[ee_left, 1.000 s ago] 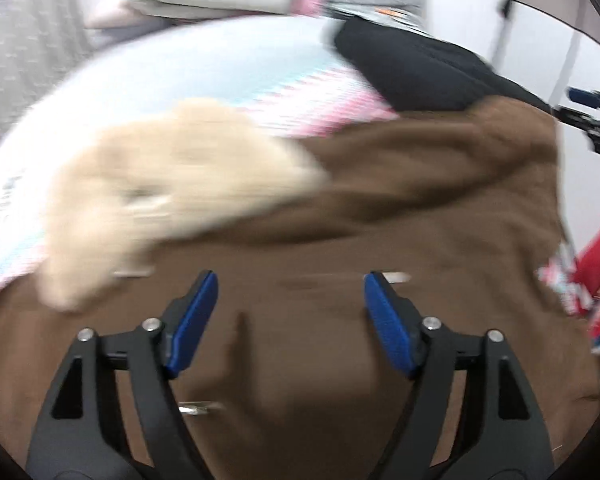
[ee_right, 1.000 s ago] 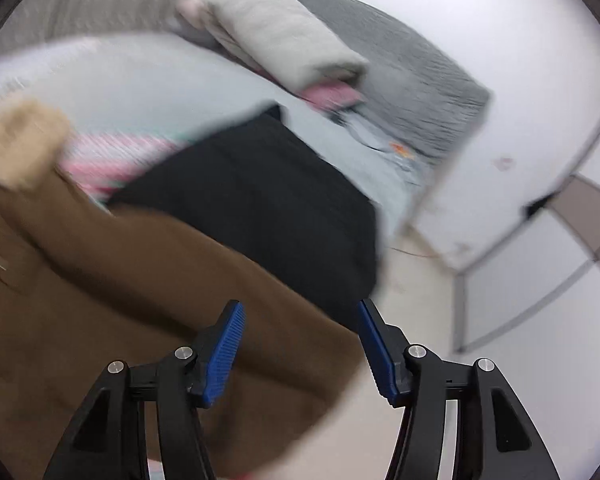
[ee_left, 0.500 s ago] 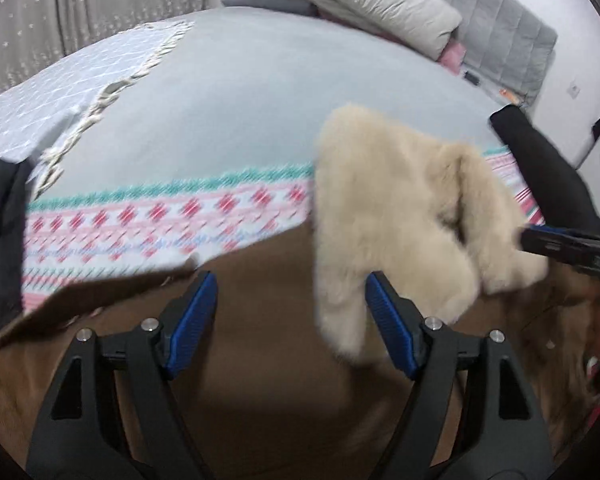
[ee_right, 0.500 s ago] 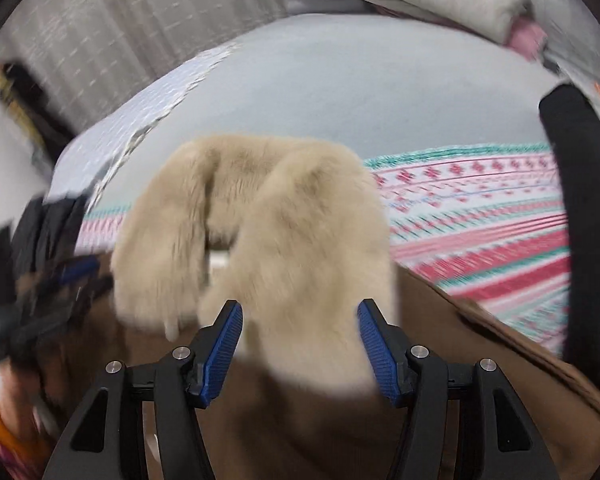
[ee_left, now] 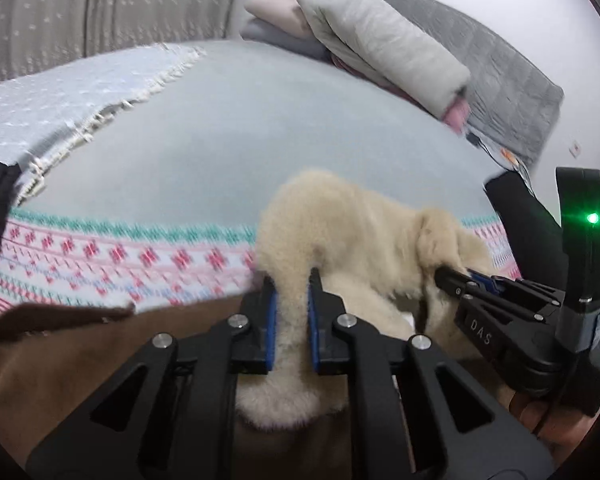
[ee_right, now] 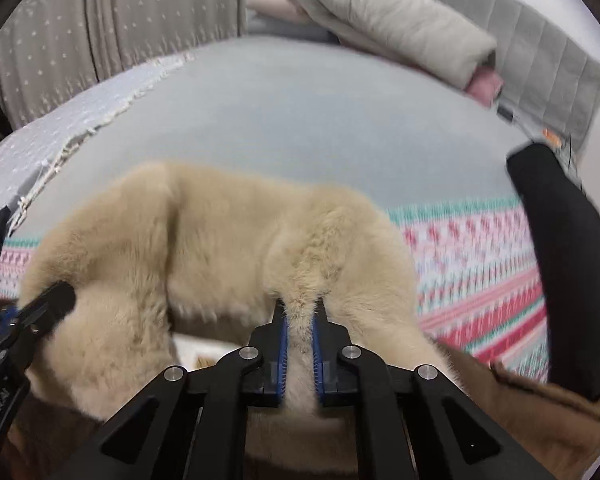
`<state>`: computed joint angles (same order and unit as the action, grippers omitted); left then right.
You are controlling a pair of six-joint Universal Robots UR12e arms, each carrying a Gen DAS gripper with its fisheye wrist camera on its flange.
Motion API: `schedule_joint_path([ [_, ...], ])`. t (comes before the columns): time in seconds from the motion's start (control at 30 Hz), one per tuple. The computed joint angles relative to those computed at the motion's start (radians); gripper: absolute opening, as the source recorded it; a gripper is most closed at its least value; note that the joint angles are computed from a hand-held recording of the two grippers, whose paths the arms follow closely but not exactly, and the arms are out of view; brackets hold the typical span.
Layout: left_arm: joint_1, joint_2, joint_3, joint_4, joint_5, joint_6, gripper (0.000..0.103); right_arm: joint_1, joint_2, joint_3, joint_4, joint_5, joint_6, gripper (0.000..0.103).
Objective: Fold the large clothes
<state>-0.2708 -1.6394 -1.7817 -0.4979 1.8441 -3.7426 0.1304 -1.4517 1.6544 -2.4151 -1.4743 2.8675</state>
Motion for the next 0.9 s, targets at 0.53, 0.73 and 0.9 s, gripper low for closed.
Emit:
schedule_joint_path([
  [0.53, -0.009, 0.131, -0.091, -0.126, -0.002, 0.087, 0.082, -0.15, -0.144, 0.129, 0.005, 0.349, -0.161, 0.07],
  [0.73, -0.008, 0.191, -0.207, -0.156, -0.015, 0.107, 0.089, -0.232, -0.186, 0.236, 0.029, 0.38, -0.217, 0.079],
  [0.9, -0.02, 0.236, -0.165, -0.294, -0.016, -0.038, 0.089, -0.248, -0.213, 0.251, 0.006, 0.356, -0.181, 0.079],
])
